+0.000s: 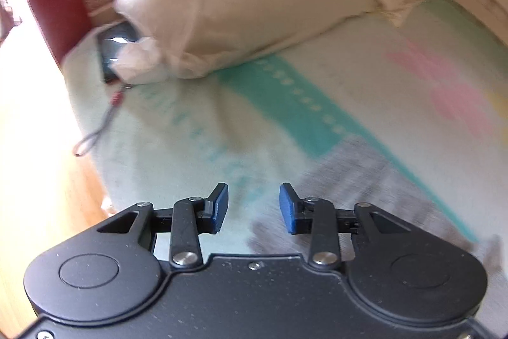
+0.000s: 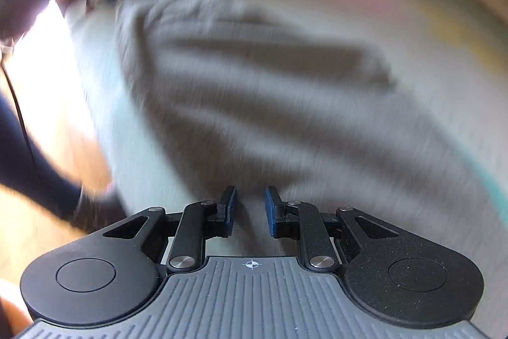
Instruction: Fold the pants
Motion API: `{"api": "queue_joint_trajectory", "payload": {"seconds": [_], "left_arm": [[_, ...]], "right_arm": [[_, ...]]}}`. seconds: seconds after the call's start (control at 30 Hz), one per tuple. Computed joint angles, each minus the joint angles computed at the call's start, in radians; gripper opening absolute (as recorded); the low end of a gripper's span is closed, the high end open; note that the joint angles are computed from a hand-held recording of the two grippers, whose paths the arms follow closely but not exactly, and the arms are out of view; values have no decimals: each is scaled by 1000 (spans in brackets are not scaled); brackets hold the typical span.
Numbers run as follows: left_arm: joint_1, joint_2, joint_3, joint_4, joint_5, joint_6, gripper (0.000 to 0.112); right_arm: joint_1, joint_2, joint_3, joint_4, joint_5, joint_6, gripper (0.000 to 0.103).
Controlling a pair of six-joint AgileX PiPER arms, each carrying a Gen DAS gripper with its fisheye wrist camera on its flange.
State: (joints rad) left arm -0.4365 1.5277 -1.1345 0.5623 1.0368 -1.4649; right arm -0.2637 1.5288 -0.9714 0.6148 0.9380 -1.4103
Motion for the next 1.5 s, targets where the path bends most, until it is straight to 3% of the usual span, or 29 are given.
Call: {"api": "queue_joint_trajectory", "payload": {"seconds": [0.23,0.3,0.4,0.5,0.63,0.7,0.87,1.0,1.17,1.23,1.3,1.5], "left_arm": [[-142,41,-61,-66,-160,187,45],[-184,79,-93,-97,-193,255,46],[-208,141,-125,-239,-258,408,48],[-231,243,-193,-385,-206,572,49],[-335,324,-278,-286,-95,664,56],[-345,325,-288,-294,-86,690,58],[-266,282,-300,-299,-150,638,58],[-199,314,-415,-185,-85,545,59],[-119,464,-635,-196,50,600,59],[-89,520,-668,-253,65,639,59],[-63,561,-683,-337,76,652,59],[-41,556,-634,-334,17,691,62]], "right_arm": [[-130,-42,1,105,48,-58,19],[-163,-18,-30,114,21,-4,19],[-181,64,-126,-11,35,173,19],[-198,116,-189,-102,103,231,19],[-179,133,-252,-168,167,280,19],[-188,140,-281,-157,189,283,19],[-208,175,-373,-13,196,240,20],[-150,257,-517,28,201,299,20],[-66,387,-701,25,195,348,22],[-39,441,-765,2,186,364,29],[-27,490,-807,-17,178,366,30],[-11,615,-933,-66,194,412,30]]}}
